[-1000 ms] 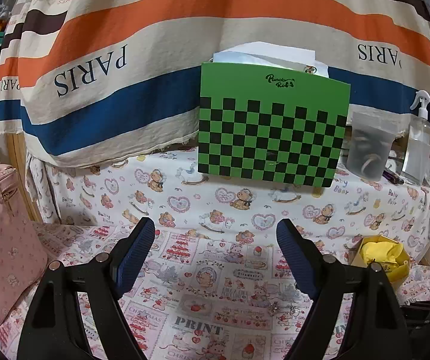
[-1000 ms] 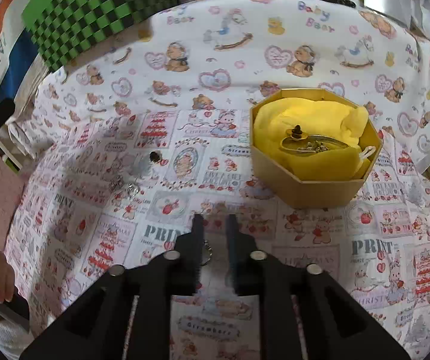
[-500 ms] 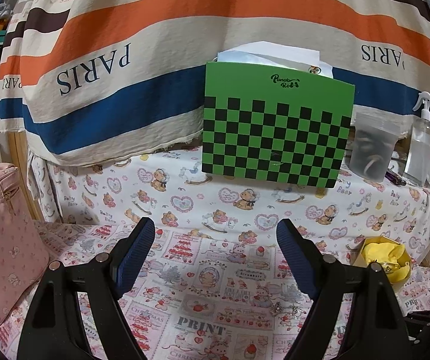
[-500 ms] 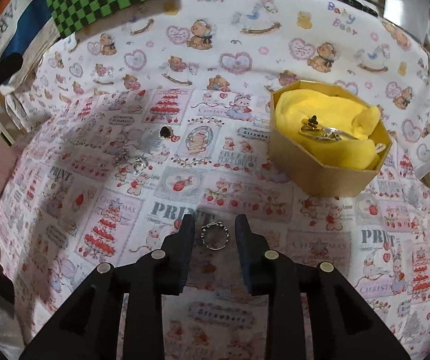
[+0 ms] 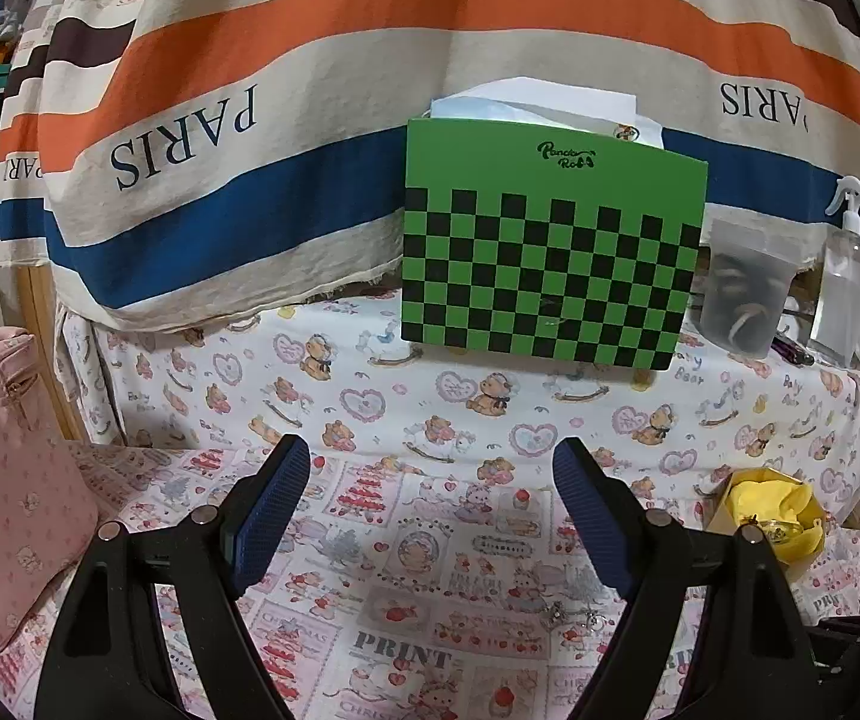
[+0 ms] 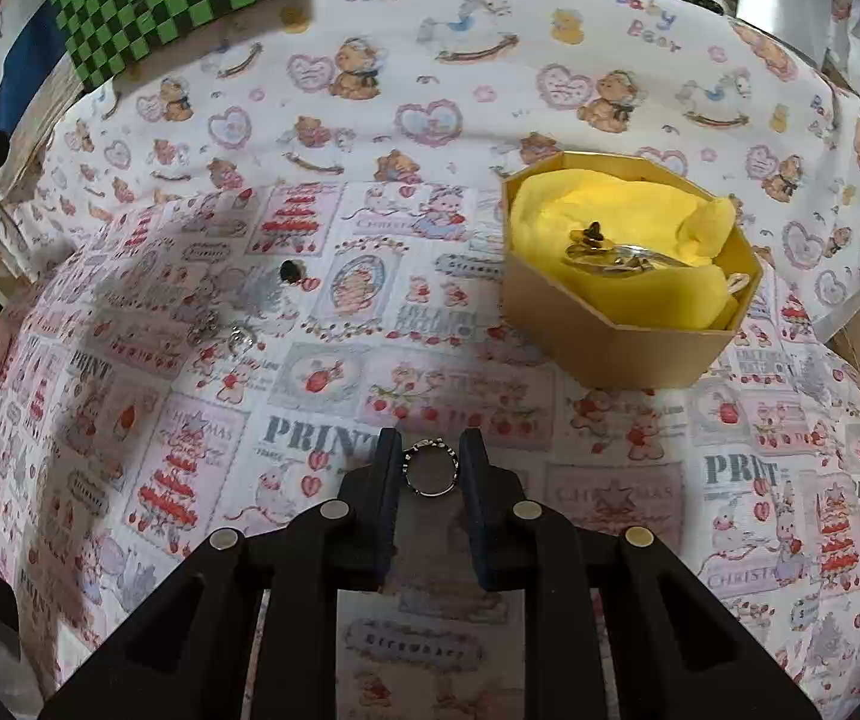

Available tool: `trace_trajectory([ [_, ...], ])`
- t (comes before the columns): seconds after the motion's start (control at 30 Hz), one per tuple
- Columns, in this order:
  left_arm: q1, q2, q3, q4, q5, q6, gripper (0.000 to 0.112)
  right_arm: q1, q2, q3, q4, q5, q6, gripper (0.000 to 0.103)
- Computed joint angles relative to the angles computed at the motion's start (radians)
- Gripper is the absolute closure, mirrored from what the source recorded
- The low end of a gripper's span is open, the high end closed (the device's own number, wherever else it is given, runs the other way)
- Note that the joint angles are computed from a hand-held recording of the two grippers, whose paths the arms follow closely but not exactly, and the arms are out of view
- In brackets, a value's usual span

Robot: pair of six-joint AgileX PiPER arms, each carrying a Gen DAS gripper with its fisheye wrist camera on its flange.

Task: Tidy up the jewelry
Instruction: 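Carry the ring toward the box with the right tool while the left tool grasps a small silver piece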

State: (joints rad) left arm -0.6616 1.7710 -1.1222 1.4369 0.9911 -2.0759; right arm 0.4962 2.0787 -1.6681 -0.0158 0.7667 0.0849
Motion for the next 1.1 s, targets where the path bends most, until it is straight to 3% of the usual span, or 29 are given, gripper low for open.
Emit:
trace_trajectory([
  [0.17,0.001,0.014,-0.014,-0.011,-0.012,0.017,0.030,-0.006,0.005,-0.010,-0.009,-0.002,0.015,0.082],
  [0.27,0.018,0.018,-0.021,-0.025,-0.062,0.032,0.030,-0.010,-0.010,0.008,-0.016,-0.035,0.027,0.082],
  [0.37,0.063,0.020,-0.029,-0.051,-0.205,0.071,0.031,-0.027,-0.048,0.056,0.004,-0.118,0.014,0.082],
  [0.43,0.110,0.034,-0.047,-0.097,-0.336,0.125,0.039,-0.049,-0.071,0.080,0.060,-0.160,-0.027,0.082],
  [0.53,0.184,0.081,-0.095,-0.266,-0.526,0.298,0.055,-0.067,-0.100,0.109,0.093,-0.214,-0.057,0.082],
  [0.63,0.229,0.139,-0.150,-0.527,-0.607,0.550,0.066,-0.072,-0.104,0.105,0.078,-0.216,-0.045,0.082],
  [0.8,0.261,0.175,-0.166,-0.805,-0.660,0.796,0.075,-0.077,-0.084,0.070,0.084,-0.184,-0.047,0.082],
  [0.97,0.266,0.235,-0.238,-1.054,-0.609,1.072,0.078,-0.080,-0.086,0.074,0.083,-0.183,-0.039,0.082],
  [1.03,0.254,0.249,-0.264,-1.002,-0.558,1.036,0.087,-0.084,-0.088,0.075,0.090,-0.184,-0.043,0.082],
  [1.1,0.251,0.257,-0.275,-0.994,-0.539,1.034,0.106,-0.086,-0.088,0.070,0.090,-0.181,-0.040,0.082],
])
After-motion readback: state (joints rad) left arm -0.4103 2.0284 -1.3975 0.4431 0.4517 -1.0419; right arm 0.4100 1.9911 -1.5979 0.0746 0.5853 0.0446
